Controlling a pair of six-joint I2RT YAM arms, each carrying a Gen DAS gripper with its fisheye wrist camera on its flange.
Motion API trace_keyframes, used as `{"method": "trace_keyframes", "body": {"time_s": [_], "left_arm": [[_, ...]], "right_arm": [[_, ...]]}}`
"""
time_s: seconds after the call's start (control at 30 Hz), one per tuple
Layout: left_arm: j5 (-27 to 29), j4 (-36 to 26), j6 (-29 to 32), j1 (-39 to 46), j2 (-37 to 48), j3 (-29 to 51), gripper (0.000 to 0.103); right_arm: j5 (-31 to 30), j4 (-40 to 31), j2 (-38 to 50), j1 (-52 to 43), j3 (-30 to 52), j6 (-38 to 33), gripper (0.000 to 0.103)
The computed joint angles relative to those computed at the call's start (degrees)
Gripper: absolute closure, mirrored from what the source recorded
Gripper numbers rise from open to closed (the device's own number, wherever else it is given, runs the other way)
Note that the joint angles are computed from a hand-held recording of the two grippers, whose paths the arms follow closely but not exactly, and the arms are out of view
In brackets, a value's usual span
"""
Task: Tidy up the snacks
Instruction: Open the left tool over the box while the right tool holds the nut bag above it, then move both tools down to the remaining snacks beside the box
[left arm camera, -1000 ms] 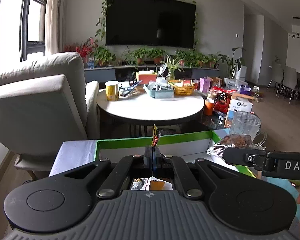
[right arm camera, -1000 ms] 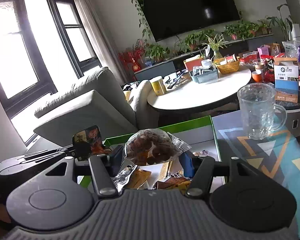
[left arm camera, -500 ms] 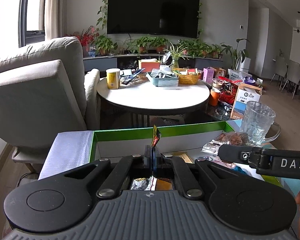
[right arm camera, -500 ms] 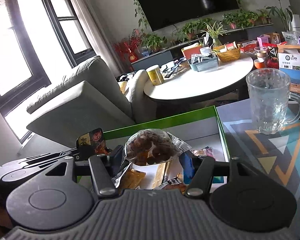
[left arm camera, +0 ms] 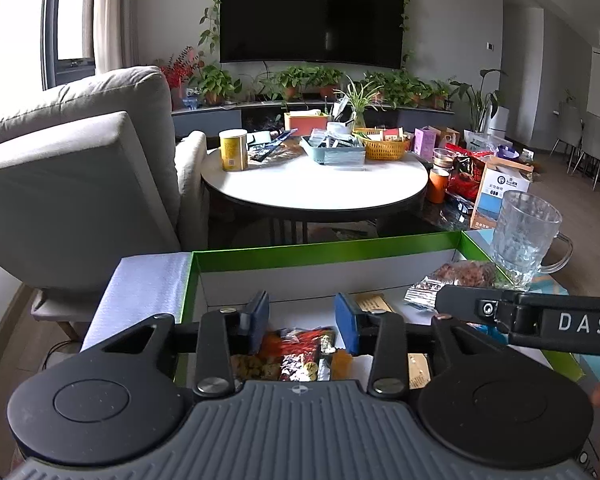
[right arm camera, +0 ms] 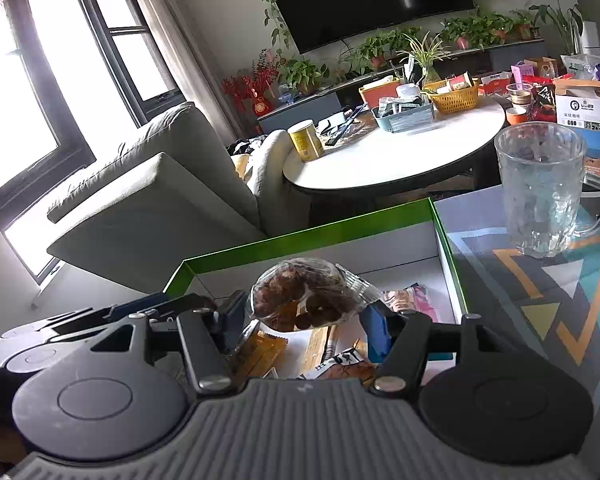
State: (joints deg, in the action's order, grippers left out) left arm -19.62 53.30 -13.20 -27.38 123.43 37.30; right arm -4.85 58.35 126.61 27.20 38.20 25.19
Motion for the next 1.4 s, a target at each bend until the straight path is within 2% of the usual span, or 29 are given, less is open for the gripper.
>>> {"method": "trace_keyframes", "body": {"time_s": [0.3, 0.8, 1.13, 1.27, 1.4], "left_arm": [[-1.5, 0.6, -0.96, -0.8, -1.63, -2.45, 0.066], [-4.5, 3.47, -2.9, -2.56, -6.04, -9.36, 0.065], [-8.72, 9.12, -5.8, -5.95, -11.78, -20.93, 0.057], [-10.63, 10.45, -8.77, -8.69, -11.5, -25.41, 0.054], [-9.8, 14.02, -11.1, -11.5, -8.57, -29.08, 0.053]], "right_arm": [[0.53, 0.02, 0.0, 0.17, -0.14, 1.01, 0.045], [1.02, 2.68, -3.25, 0.89, -5.38, 1.95, 0.045], [0.87, 7.56, -6.74, 1.29, -13.88, -0.02, 0.045], [1.19, 10.01, -6.1, 1.7, -16.87, -0.95, 0.045], [0.84, 11.59, -5.84, 1.92, -19.45, -0.61, 0.045]]}}
